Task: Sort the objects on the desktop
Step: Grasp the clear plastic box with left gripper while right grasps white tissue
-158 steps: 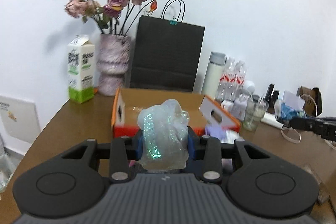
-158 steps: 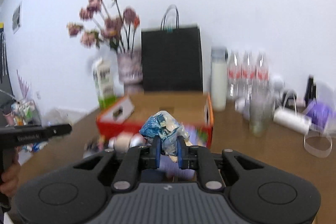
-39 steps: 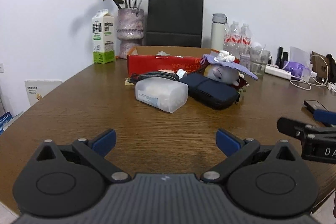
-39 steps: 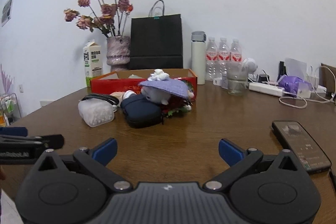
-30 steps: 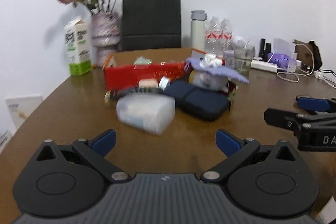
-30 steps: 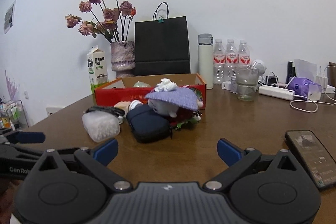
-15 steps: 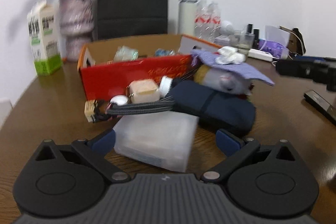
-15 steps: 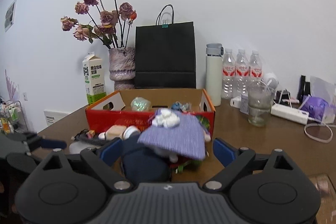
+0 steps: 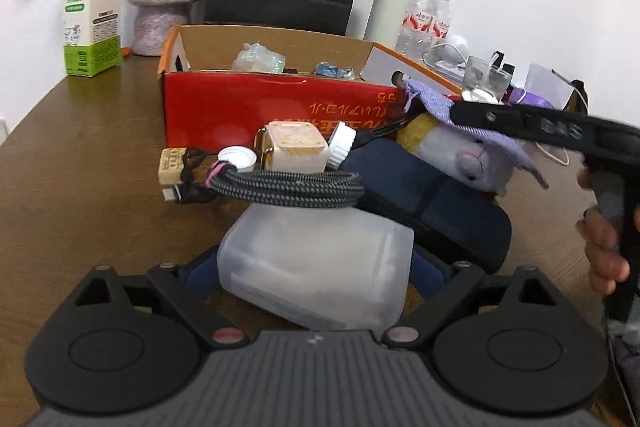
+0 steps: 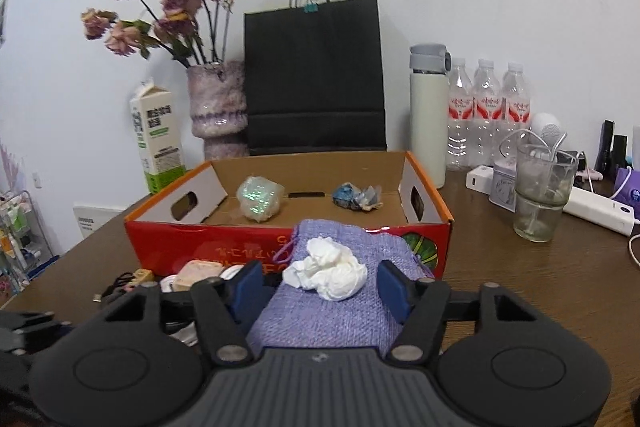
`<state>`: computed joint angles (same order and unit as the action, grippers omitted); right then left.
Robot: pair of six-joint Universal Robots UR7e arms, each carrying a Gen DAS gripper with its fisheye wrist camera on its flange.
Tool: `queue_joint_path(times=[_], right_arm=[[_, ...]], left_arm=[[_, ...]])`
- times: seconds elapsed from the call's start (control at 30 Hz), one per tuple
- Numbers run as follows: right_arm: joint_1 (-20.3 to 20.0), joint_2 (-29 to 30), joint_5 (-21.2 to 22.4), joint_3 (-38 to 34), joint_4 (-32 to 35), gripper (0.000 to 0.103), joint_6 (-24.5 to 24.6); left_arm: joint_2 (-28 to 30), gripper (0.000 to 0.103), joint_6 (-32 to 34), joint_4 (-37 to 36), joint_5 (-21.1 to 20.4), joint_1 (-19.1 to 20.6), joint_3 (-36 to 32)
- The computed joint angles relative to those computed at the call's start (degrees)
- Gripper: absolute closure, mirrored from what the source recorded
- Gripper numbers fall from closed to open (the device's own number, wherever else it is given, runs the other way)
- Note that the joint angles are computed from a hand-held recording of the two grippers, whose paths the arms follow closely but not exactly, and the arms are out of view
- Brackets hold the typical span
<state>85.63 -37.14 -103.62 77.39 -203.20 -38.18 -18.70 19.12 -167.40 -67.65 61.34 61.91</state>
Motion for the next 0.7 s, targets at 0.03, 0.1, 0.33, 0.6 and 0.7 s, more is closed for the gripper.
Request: queue_joint_path(times=[0.03,0.1,0.33,0.6,0.7], right_arm=[[0.0,0.4,-0.2,-0.4,-0.2,0.052,-0.1],[0.0,0.7,-0.7,-1.0,0.0,0.072,0.0],[0.5,-1.9,-1.1,4.9,-4.9,0.081,-2.0],[0.5,-9.3,1.3,21.2,-9.8,0.082,-4.0],[0.5,-12.0,1.7,24.8,-9.4,0.082,-3.9]], left_arm=[[-0.4,0.011,-0.5,-0.8,0.7,-0.3,1.1],[-1.5,0.012,-1.8,-1.8,2.1,-0.9,3.5],[-5.9,0.013,-5.7,-12.6,5.6,-3.6,15.2],[-10.3,0.013,-7.0,-19.0,4.6,-6.2,23.2],[-10.9,0.013,-6.3,-23.0,4.7,-7.1,24.0]])
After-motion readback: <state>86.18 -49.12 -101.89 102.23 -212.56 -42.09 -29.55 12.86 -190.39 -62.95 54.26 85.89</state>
